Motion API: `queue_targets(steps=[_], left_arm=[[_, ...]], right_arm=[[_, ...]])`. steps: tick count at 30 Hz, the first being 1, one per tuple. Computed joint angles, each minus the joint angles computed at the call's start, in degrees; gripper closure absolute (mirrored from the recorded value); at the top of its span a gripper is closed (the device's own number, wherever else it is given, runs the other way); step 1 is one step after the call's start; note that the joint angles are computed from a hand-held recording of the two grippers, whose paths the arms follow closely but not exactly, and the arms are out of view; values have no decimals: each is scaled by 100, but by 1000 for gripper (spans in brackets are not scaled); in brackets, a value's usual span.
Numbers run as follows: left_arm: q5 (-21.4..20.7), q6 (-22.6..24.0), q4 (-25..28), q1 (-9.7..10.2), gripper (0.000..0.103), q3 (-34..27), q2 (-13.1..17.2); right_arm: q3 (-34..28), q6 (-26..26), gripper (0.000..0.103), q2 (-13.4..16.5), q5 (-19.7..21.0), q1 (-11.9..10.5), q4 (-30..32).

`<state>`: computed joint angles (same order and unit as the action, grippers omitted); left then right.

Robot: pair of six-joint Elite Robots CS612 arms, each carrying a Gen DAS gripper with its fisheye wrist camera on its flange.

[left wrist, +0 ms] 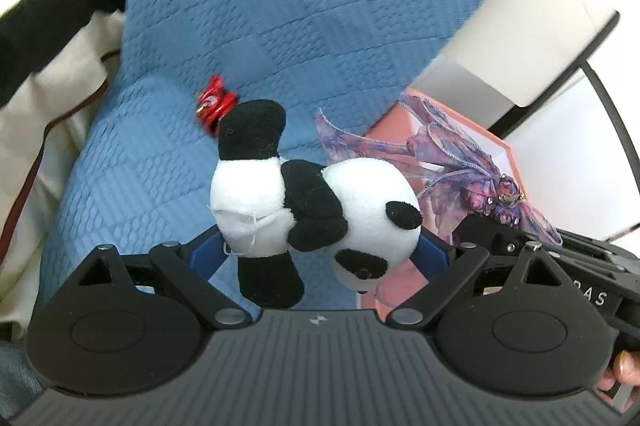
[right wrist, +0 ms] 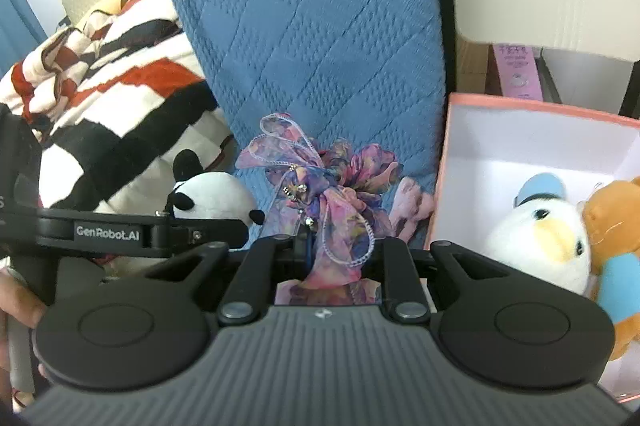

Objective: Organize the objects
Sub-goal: 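Lower the panda and scrunchie into the pink box and open both grippers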

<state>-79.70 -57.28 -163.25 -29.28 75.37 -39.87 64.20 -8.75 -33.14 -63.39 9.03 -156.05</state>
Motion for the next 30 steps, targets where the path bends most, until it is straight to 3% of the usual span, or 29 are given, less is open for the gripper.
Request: queue_targets(steps=[4, 5, 14, 30], left_arm=[[52, 317, 217, -39, 7, -281, 43], [290, 169, 318, -80, 7, -386, 76], [274, 666, 737, -158, 7, -1190, 360], [-55, 1388, 1512, -380, 7, -3006, 1290]], right_arm=[[31, 53, 83, -53, 19, -80, -128], [29, 100, 83, -59, 45, -104, -129], [169, 226, 83, -175, -44, -318, -431], [788, 622, 83, -392, -340, -747, -907]])
